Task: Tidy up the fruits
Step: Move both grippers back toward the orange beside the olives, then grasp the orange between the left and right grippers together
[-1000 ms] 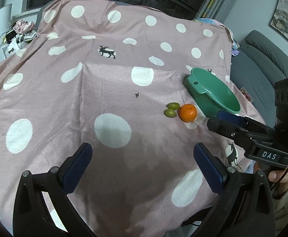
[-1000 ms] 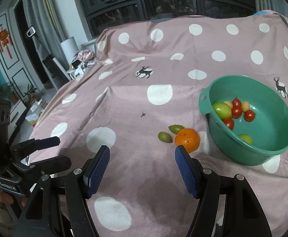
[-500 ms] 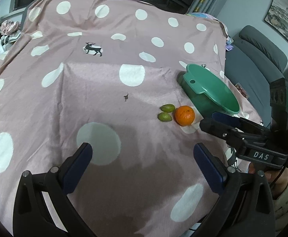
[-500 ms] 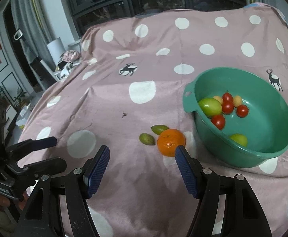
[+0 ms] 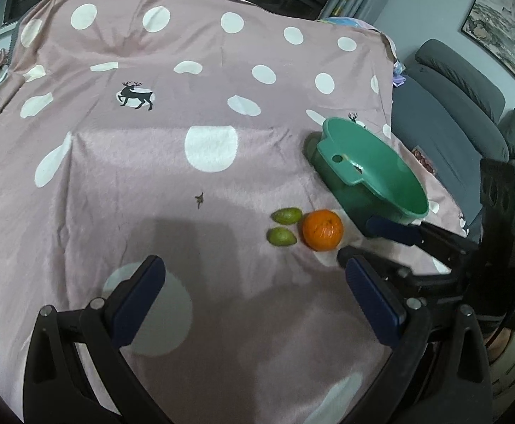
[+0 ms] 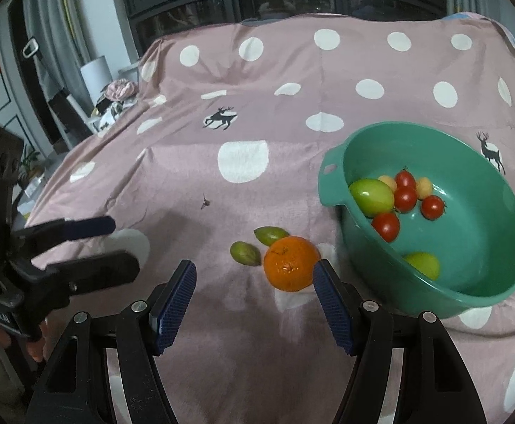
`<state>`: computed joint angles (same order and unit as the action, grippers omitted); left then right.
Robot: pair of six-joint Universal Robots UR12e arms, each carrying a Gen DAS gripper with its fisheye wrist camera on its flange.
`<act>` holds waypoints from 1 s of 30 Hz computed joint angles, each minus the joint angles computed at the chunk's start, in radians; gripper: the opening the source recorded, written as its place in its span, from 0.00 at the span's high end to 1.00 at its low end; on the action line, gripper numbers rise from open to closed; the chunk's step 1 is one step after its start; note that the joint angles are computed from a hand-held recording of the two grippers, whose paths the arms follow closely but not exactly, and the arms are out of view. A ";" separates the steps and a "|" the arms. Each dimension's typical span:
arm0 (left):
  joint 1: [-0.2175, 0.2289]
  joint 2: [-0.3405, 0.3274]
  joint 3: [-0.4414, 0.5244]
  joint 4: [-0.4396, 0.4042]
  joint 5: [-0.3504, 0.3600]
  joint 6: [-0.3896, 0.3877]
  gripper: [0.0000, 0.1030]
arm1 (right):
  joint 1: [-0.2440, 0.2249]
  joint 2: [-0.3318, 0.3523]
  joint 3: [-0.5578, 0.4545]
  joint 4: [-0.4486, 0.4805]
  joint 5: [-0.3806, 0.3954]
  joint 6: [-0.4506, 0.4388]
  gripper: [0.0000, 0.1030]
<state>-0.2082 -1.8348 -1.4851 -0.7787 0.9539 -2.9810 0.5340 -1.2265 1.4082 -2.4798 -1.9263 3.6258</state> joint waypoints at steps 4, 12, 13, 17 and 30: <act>0.001 -0.010 0.004 0.003 -0.010 -0.016 0.01 | 0.001 0.012 -0.018 0.032 -0.011 -0.030 0.33; 0.009 -0.016 0.004 -0.007 -0.037 -0.019 0.01 | -0.004 0.041 -0.060 0.095 -0.040 -0.085 0.37; 0.010 -0.017 0.004 -0.008 -0.040 -0.019 0.01 | -0.006 0.043 -0.064 0.105 -0.040 -0.090 0.39; 0.014 -0.019 0.003 -0.015 -0.058 -0.017 0.01 | -0.006 0.053 -0.079 0.145 -0.066 -0.124 0.47; 0.012 -0.018 0.002 -0.020 -0.064 -0.028 0.01 | 0.005 0.075 -0.098 0.190 -0.170 -0.203 0.58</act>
